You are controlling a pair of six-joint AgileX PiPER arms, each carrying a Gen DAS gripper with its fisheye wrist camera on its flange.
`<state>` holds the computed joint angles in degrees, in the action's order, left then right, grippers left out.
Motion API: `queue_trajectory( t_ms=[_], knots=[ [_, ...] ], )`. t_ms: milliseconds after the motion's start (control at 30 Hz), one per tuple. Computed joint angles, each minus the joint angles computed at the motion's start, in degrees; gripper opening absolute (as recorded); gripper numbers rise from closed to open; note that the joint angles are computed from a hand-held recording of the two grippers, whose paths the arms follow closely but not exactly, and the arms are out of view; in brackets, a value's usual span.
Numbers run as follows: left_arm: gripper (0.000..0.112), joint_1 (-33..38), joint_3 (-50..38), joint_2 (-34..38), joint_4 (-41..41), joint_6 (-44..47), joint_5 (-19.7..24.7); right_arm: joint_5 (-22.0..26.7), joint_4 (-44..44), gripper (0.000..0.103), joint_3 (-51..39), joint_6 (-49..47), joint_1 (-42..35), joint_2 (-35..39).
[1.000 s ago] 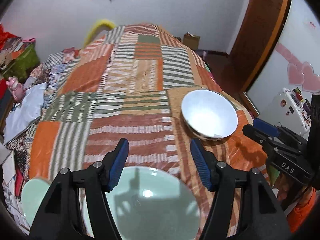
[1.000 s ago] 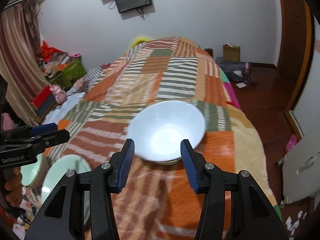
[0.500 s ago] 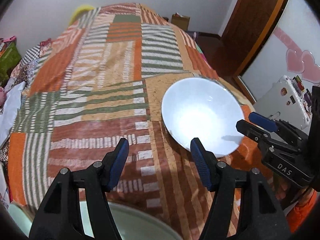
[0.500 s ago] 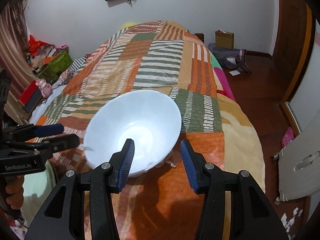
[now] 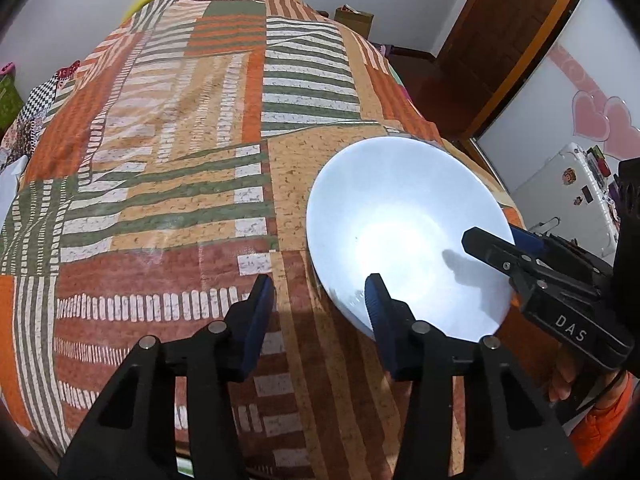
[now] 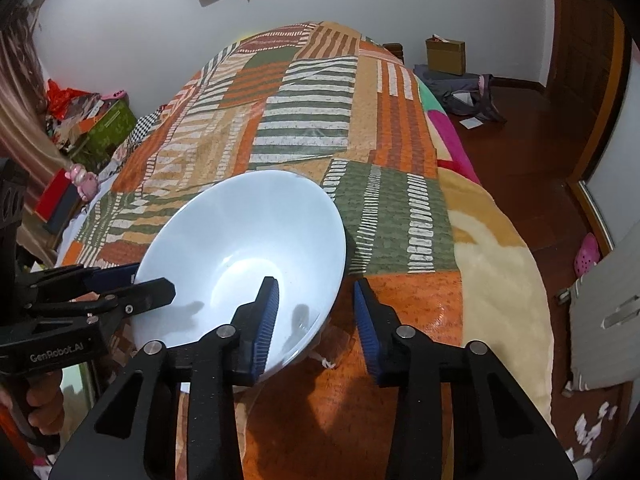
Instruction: Organize plates and bowls
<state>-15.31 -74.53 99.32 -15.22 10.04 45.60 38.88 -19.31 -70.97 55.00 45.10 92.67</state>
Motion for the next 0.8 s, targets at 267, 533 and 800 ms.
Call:
queue_trajectory(
  t_ms=[267, 533, 800],
  knots=[
    [0.028, -0.3, -1.8, 2.6, -2.3, 2.2, 0.4, -1.0, 2.6, 0.024, -0.8, -3.9, -0.8, 1.5],
    [0.023, -1.3, -1.7, 3.3, -1.8, 2.5, -0.2, -0.1, 1.3, 0.024, -1.4, -2.9, 0.0, 1.6],
    [0.022, -1.2, -0.3, 1.5, -2.0, 2.5, -0.3, 1.5, -1.1, 0.024, -1.8, -0.8, 1.3, 0.2]
  ],
)
